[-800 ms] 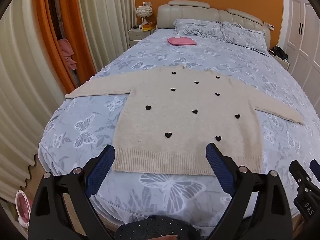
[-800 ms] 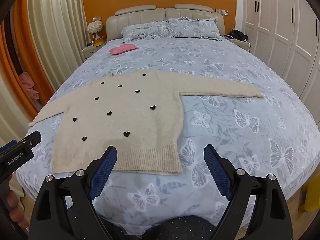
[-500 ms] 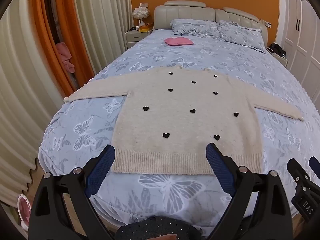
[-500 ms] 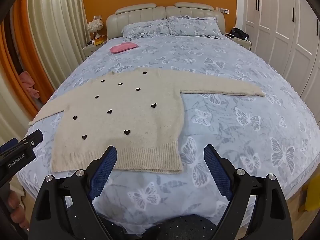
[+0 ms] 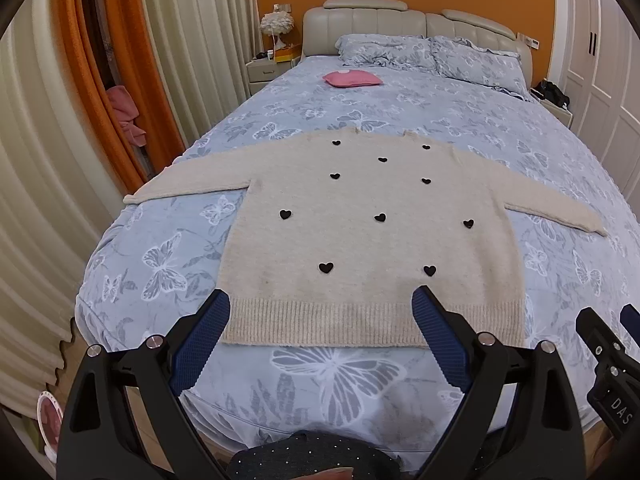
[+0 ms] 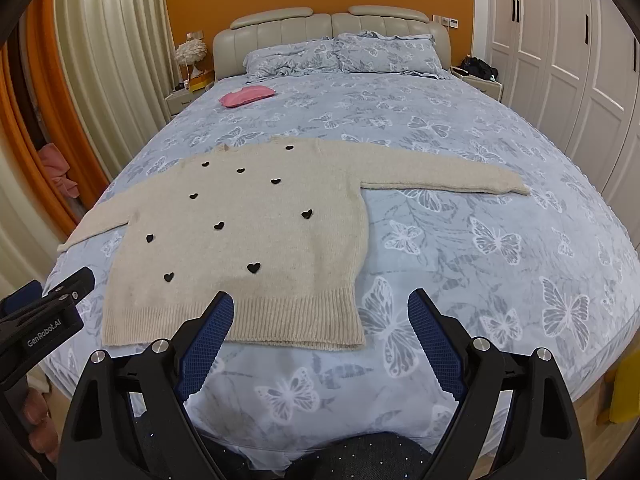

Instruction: Fold small clothes

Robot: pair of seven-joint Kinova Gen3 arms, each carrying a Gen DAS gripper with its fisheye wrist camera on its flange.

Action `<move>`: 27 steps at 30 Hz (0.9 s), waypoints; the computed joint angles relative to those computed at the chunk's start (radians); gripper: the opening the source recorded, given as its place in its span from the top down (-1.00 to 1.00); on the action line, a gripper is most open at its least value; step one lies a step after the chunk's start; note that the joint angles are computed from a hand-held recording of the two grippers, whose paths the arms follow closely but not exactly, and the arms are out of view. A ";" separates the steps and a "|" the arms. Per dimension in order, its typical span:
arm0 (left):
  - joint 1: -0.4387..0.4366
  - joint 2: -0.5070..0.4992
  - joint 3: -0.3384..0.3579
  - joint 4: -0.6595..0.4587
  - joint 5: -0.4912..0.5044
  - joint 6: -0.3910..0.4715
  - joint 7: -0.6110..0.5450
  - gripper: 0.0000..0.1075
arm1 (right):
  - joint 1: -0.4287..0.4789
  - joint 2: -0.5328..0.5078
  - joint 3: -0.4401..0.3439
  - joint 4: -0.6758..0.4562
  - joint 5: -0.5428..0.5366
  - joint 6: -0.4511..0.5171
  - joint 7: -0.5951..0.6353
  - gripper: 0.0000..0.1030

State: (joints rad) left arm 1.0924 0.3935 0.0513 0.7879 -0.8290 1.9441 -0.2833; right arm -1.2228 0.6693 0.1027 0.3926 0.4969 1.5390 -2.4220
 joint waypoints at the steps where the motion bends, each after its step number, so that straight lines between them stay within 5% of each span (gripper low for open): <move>1: 0.000 0.000 0.000 0.000 0.001 -0.001 0.000 -0.68 | 0.000 -0.001 0.000 0.001 0.000 0.000 0.001 -0.68; 27: -0.002 0.000 0.002 0.002 0.013 -0.014 0.006 -0.68 | 0.002 0.002 0.005 -0.004 -0.008 -0.005 0.000 -0.68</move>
